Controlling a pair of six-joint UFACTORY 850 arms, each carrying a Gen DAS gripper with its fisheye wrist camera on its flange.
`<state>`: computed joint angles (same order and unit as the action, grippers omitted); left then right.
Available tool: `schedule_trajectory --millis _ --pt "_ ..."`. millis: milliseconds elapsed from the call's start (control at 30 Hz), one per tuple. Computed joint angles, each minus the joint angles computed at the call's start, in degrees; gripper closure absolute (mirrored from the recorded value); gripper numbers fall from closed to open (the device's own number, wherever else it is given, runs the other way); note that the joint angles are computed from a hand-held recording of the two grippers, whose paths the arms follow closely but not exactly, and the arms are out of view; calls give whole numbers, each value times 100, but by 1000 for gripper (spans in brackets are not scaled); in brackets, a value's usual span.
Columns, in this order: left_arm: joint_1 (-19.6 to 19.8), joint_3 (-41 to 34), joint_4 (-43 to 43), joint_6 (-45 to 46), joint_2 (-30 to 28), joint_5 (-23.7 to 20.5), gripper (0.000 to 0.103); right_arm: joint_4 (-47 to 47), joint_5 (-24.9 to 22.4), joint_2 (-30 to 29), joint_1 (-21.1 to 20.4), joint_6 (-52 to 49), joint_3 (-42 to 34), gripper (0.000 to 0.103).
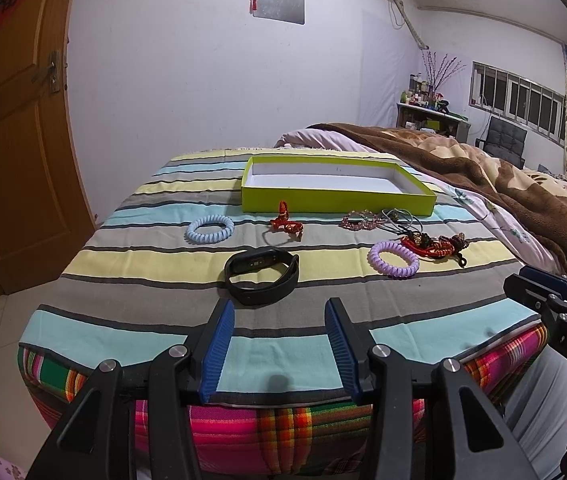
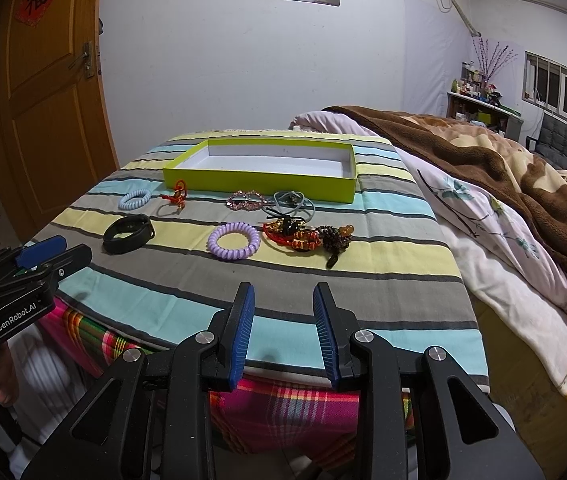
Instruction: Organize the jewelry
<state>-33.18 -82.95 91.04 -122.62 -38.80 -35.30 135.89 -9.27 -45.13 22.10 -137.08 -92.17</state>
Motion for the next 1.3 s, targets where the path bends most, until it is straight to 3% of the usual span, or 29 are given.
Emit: schedule_trajectory --millis 1033,1300 --pt "46 -72 -77 98 -22 81 56 -106 6 -31 8 127 -60 72" --pt "281 -373 -510 626 -196 95 56 -2040 116 -355 -65 2174 -635 72"
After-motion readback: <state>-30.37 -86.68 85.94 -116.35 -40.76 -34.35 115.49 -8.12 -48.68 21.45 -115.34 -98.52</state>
